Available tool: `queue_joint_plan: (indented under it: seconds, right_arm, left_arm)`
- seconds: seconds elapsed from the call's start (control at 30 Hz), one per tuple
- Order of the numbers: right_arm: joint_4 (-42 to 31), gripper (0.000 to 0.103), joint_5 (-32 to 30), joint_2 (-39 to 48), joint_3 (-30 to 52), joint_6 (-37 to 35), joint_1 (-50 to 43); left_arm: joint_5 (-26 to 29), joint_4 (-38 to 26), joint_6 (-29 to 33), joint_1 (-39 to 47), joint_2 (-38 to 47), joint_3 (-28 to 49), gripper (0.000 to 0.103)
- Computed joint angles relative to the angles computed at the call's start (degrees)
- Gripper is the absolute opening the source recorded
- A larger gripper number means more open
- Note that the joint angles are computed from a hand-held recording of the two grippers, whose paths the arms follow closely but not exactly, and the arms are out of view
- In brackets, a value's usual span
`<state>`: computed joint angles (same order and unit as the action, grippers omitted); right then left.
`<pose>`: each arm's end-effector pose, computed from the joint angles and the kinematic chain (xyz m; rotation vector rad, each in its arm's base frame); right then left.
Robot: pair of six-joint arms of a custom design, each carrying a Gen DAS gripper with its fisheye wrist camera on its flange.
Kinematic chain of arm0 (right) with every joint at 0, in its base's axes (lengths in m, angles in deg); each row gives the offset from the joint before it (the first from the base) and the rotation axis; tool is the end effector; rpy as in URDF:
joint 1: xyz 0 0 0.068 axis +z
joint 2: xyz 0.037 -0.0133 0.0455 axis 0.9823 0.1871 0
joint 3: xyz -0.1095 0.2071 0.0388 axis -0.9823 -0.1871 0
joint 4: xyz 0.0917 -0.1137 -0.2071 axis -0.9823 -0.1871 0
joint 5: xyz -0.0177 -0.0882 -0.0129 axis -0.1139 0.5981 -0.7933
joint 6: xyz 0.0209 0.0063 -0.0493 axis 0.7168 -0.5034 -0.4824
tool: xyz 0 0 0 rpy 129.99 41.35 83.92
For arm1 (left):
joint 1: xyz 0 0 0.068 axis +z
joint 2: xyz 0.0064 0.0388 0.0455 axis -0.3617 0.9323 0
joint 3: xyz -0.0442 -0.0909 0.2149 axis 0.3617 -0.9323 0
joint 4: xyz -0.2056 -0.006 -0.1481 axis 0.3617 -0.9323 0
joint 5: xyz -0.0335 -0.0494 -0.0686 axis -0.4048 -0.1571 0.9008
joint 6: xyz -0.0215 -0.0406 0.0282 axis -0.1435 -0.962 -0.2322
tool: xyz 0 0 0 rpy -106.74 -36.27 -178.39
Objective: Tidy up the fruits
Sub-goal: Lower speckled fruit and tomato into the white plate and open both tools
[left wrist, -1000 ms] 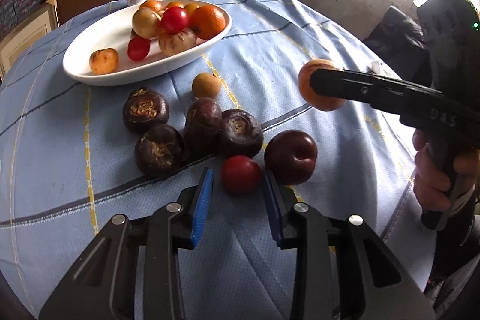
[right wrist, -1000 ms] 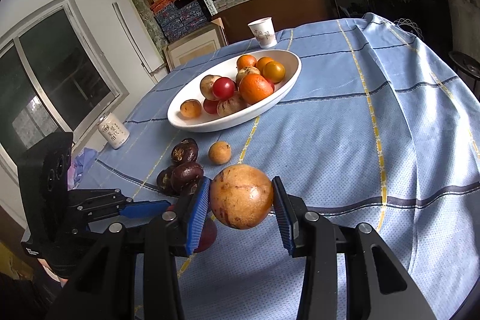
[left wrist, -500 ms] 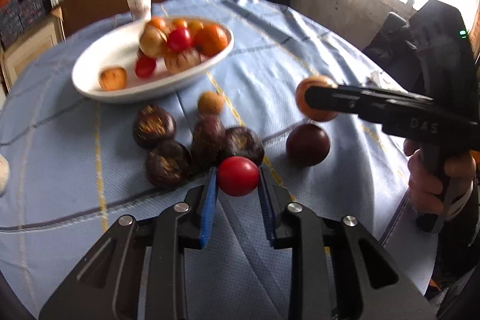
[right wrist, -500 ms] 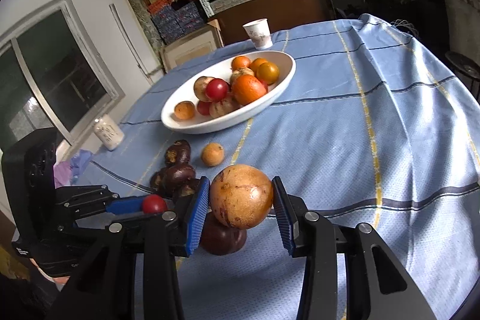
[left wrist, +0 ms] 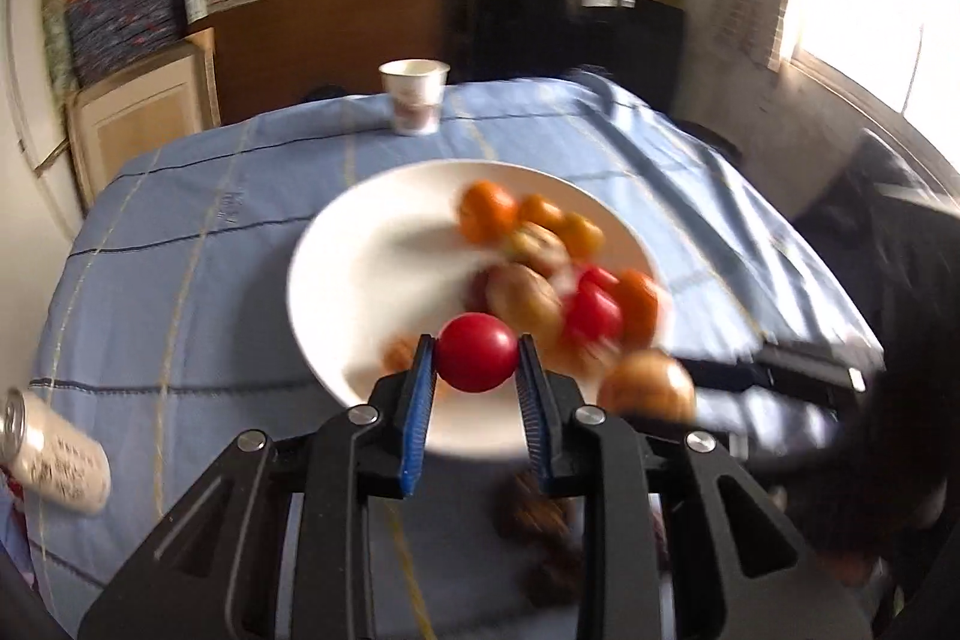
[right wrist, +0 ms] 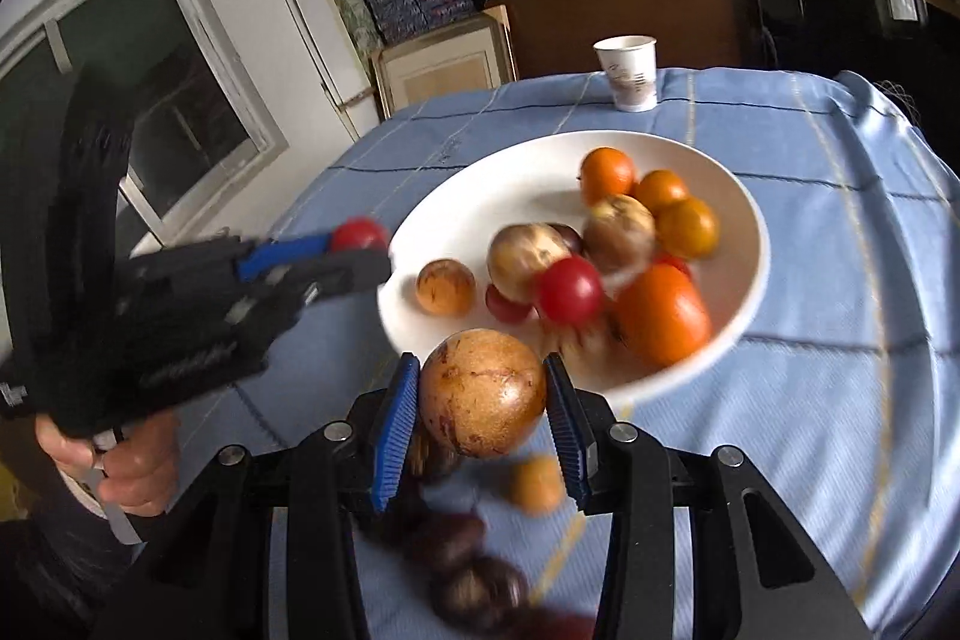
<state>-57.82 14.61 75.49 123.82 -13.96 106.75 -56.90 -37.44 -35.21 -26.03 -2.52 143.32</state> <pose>0.2726 0.1577 0.2205 -0.7240 2.3174 0.7187 0.2555 -0.0221 0.2600 0.0063 2.3733 -0.0969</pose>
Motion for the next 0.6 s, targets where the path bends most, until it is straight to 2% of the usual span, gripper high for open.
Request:
queue_joint_plan:
  seconds: [0.1,0.13,0.17,0.2,0.27,0.33,0.37,0.43,0.5,0.6]
  right_arm:
    - [2.36,0.044,4.27,4.47,3.19,1.01,3.09]
    - [2.66,0.044,4.96,5.07,3.66,1.16,3.49]
    - [2.2,0.044,5.4,5.89,4.64,1.12,3.75]
    - [1.47,0.048,4.67,5.9,4.98,1.14,3.54]
    - [2.76,0.055,-0.17,2.06,1.97,2.32,1.24]
    - [4.81,0.063,-3.44,-3.09,-2.09,2.57,-1.15]
    - [5.43,0.065,-4.22,-5.08,-3.58,2.45,-2.19]
    - [6.58,0.068,-5.52,-9.37,-7.07,1.56,-4.73]
    - [7.07,0.071,-6.89,-13.06,-10.77,-0.24,-7.82]
    - [3.11,0.071,-6.27,-13.36,-12.34,-6.36,-10.26]
  left_arm:
    - [1.89,1.91,0.93,3.31,7.42,4.22,0.029]
    - [2.42,1.97,1.13,4.07,9.03,5.24,0.051]
    - [1.23,1.83,0.54,4.29,10.05,6.0,0.08]
    - [0.05,3.06,-0.22,4.62,9.15,5.14,0.087]
    - [-0.13,4.48,-0.36,4.85,5.27,2.22,0.089]
    - [-0.33,3.06,-0.14,4.49,-0.03,-0.49,0.091]
    - [-1.87,2.48,-0.97,3.74,-3.72,-2.74,0.098]
    - [-5.35,1.99,-3.47,1.78,-10.58,-7.51,0.099]
    - [-6.64,1.27,-5.93,-0.19,-17.15,-12.71,0.099]
    - [-7.43,-0.76,-8.94,-3.52,-24.03,-19.16,0.099]
